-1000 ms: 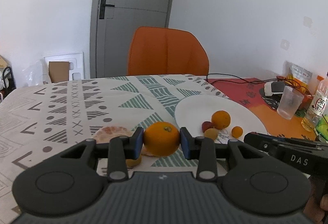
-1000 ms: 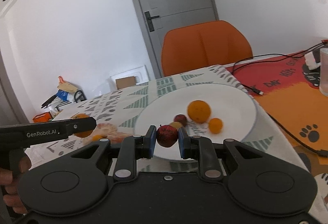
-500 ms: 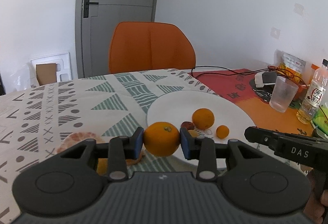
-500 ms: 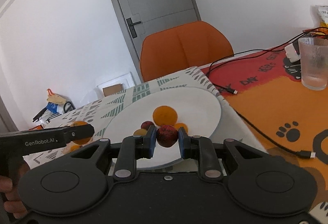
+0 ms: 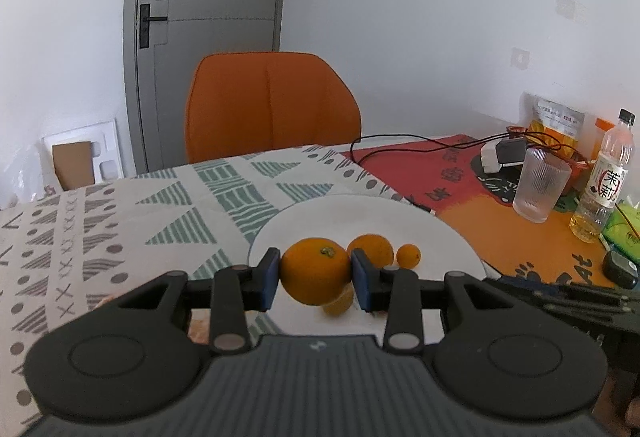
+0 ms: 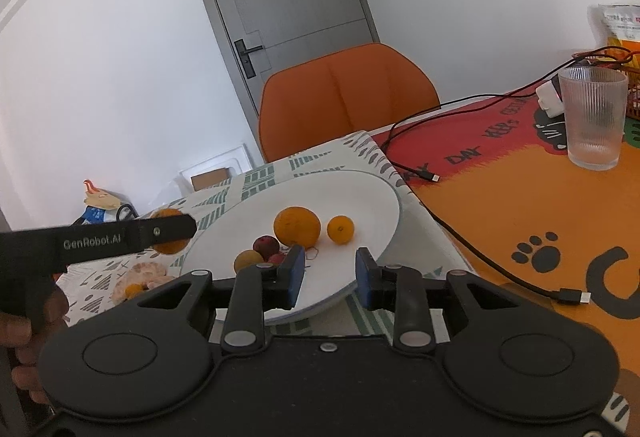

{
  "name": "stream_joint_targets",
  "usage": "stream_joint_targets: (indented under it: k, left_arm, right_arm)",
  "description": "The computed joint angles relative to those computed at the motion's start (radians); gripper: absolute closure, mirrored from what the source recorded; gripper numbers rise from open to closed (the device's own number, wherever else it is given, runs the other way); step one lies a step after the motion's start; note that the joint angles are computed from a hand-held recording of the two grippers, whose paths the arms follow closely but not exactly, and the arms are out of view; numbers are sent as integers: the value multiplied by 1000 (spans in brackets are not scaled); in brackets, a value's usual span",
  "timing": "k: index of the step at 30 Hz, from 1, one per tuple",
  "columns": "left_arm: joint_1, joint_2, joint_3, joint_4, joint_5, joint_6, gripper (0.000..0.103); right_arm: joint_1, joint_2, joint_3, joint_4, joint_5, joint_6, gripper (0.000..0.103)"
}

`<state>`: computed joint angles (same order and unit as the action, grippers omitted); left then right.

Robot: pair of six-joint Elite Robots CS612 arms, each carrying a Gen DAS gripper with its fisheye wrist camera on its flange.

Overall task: Organize fruits
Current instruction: 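Carry the orange and plum over the white plate and open both tools, then withdraw both tools from the plate toward the peeled tangerine pieces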

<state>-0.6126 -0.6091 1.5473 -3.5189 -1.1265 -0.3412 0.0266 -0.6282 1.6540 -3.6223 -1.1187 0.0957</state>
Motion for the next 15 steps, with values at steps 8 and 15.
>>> stream_joint_targets:
  k: [8, 15]
  left_arm:
    - [0, -2, 0, -30, 18, 20, 54]
    - [1, -18, 39, -55, 80, -20, 20]
  right_arm:
    - [3, -2, 0, 13, 1, -8, 68]
    - [10, -4, 3, -1, -4, -15, 49]
